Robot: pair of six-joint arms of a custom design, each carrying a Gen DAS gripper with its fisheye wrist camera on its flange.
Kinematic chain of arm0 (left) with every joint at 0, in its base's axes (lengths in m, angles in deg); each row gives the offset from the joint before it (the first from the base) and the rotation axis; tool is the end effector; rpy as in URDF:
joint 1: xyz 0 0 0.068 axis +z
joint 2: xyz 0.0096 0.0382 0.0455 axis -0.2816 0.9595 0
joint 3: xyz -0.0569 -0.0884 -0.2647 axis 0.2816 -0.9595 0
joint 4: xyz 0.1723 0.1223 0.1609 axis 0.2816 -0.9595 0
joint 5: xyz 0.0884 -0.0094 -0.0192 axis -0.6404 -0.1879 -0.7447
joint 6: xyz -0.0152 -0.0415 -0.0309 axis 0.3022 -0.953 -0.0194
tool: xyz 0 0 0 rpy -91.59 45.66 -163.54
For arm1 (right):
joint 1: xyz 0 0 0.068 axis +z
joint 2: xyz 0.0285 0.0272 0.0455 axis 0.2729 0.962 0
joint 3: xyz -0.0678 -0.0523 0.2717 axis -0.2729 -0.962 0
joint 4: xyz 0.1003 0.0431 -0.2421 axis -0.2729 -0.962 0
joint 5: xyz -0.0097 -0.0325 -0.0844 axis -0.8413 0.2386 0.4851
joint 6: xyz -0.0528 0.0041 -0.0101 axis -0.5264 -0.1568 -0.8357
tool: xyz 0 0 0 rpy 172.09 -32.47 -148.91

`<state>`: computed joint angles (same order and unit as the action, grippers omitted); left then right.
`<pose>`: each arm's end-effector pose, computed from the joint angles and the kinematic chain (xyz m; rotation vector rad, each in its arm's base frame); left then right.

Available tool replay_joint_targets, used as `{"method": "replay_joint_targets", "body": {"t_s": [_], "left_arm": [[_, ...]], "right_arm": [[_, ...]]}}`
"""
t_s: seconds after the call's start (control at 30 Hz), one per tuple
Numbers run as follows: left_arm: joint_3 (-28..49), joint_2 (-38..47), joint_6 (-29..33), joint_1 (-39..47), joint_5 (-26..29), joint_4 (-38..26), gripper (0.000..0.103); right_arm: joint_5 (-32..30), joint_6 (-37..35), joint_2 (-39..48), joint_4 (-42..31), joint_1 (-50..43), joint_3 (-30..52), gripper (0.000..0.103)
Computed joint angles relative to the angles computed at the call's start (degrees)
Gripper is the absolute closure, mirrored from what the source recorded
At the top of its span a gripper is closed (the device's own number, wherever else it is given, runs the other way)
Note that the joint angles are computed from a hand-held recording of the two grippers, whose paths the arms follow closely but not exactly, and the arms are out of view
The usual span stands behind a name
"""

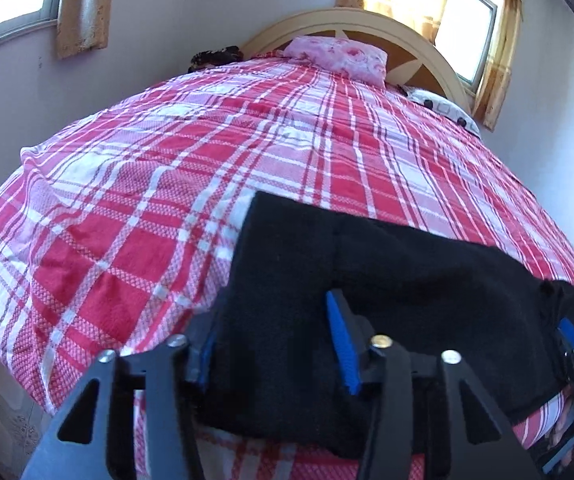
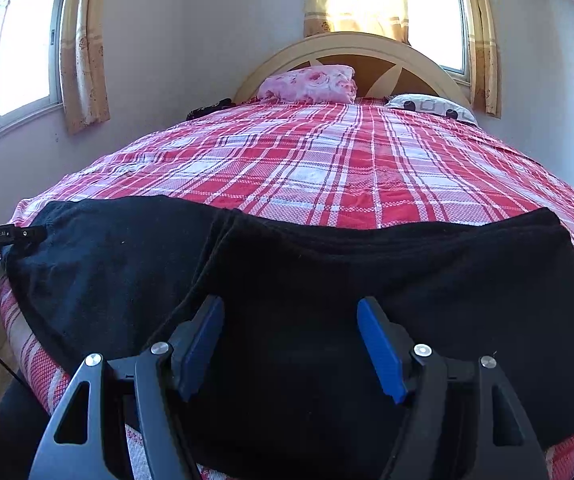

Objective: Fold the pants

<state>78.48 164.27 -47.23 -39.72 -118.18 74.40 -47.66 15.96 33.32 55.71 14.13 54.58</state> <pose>0.2481 -0.0878 0.1184 -0.7318 2.2222 0.0383 0.3715 0.0071 0.1035 -0.6890 2.0994 0.3649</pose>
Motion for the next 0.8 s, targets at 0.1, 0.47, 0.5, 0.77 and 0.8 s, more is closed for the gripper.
{"method": "replay_joint_targets", "body": {"t_s": [0.1,0.47,0.5,0.77,0.8], "left_arm": [[1.1,-0.6,-1.2,-2.5,-1.3,-3.2,0.074],[-4.5,-11.9,-4.5,-2.7,1.9,1.4,0.076],[-4.8,-12.9,-4.8,-3.0,2.0,1.6,0.076],[-2.5,-18.6,-3.9,-7.8,2.6,3.4,0.076],[-1.8,-18.9,-3.5,-8.4,2.6,3.1,0.076]], "right_arm": [[-0.3,0.0,0.1,0.5,0.0,-0.2,0.033],[-1.9,-0.9,-0.4,-4.8,-1.0,2.0,0.033],[-2.3,-1.1,-0.7,-6.6,-1.3,2.8,0.033],[-3.2,-0.9,-2.9,-14.8,-3.7,7.0,0.033],[-3.3,-0.9,-3.2,-15.6,-4.2,7.7,0.033]]}}
